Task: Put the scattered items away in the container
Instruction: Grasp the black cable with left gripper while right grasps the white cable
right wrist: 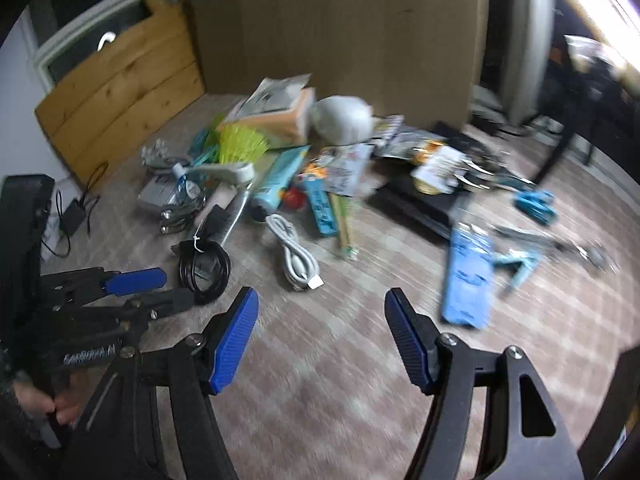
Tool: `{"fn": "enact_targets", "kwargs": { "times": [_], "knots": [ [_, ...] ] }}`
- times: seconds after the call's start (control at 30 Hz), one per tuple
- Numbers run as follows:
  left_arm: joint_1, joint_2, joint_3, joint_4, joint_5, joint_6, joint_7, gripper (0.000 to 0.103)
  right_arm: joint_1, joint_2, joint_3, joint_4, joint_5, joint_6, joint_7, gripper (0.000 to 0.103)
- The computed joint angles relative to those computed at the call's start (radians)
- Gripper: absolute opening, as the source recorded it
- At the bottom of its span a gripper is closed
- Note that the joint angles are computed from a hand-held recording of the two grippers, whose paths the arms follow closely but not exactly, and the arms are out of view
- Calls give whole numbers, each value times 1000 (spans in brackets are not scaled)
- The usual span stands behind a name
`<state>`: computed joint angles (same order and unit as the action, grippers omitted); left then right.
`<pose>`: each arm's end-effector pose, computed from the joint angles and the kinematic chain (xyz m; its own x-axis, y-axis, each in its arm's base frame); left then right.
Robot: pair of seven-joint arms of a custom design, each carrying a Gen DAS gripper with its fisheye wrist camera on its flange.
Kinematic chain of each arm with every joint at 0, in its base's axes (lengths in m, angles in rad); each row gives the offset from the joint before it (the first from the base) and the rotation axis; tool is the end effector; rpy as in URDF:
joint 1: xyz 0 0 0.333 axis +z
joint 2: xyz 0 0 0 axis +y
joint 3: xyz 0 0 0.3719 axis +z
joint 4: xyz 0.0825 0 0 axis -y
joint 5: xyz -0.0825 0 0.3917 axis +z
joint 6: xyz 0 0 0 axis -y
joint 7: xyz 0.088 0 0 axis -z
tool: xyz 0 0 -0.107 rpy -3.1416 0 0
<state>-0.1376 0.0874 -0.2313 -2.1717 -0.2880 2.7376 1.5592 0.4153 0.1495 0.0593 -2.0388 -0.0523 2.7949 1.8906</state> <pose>0.5606 -0.2017 0.4566 -0.1650 -0.9557 0.2439 -0.9039 0.0476 -0.4251 0.5666 0.2918 0.4913 0.2351 -0.9608 -0.1470 -0.8259 -0.1178 -0.5514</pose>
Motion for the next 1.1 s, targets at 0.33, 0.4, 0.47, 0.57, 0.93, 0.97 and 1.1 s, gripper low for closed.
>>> {"fn": "enact_targets", "kwargs": {
  "times": [0.33,0.4,0.47,0.57,0.93,0.97,1.1],
  "knots": [
    [-16,48,9,23,161,31,-171,49,-21,121,35,130,151,-62,-231,48],
    [-15,52,7,27,185,33,-190,49,-27,138,40,152,186,-74,-268,44],
    [-17,55,8,29,214,37,-217,49,-30,154,41,172,209,-86,-300,42],
    [-21,67,7,43,255,34,-248,50,-13,179,21,202,194,-108,-304,42],
    [-51,91,20,64,399,37,-328,62,-42,134,28,140,249,-105,-381,25],
    [-68,96,36,68,462,38,-369,62,-38,131,23,138,244,-107,-377,25],
    [-78,105,49,73,573,53,-445,56,-33,114,14,118,239,-104,-350,25]
  ]
}}
